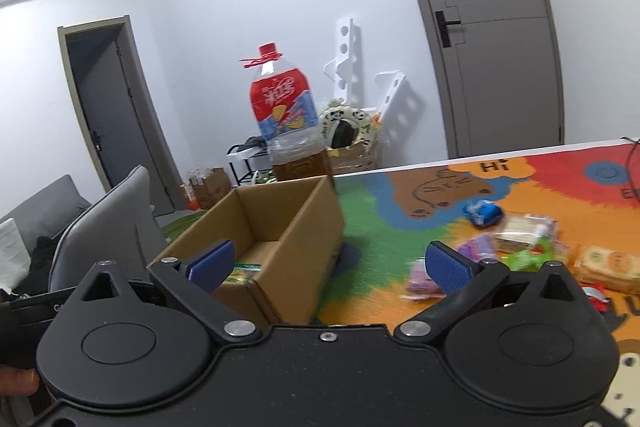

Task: Organize snacks
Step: 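Move both tools back over the snacks on the table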

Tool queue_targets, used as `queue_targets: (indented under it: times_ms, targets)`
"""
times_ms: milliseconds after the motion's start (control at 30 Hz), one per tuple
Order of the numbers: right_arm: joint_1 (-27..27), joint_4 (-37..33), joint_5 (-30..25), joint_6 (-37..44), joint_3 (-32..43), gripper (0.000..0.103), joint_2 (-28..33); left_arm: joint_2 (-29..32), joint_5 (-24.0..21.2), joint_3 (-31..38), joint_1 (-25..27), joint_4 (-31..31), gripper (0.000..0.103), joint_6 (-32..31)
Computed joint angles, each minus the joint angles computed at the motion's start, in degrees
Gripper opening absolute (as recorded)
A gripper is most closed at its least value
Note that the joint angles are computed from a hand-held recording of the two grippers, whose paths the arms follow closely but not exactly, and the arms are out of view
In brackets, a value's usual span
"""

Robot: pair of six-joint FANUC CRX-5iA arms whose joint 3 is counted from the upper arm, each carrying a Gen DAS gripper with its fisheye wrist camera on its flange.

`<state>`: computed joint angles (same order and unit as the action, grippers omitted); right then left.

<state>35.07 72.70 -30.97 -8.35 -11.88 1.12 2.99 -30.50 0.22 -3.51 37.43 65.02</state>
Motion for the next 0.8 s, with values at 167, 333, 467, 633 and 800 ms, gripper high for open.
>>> queue_targets:
  times_ms: [167, 333, 467, 633, 800]
  targets:
    - [0.64, -0.58, -4.85, -0.62, -2.74, 0.103, -3.33, -0.29, -1.38, 0.12, -1.97, 0.34, 0.094, -1.34]
    - [1.34, -2.26, -8.68, 0.19, -4.71, 0.103, -5.64, -0.12, -3.57, 1.01, -3.97, -0.16, 0.094, -2.10]
    - [1.44, -3.42, -10.54, 0.08, -6.42, 0.103, -7.39, -0.20, -4.70, 0.97, -5.68, -0.04, 0.094, -3.21]
    - [1.65, -6.03, -12.76, -0.07, -8.21, 0.103, -9.40, 0.17, -6.30, 0.68, -7.84, 1.19, 0.094, -4.49]
    - [1.88, -7.78, -14.32, -0.36, -9.72, 0.103, -10.98, -0.04, -5.71, -0.45, -10.13, 1.50, 0.094, -5.98]
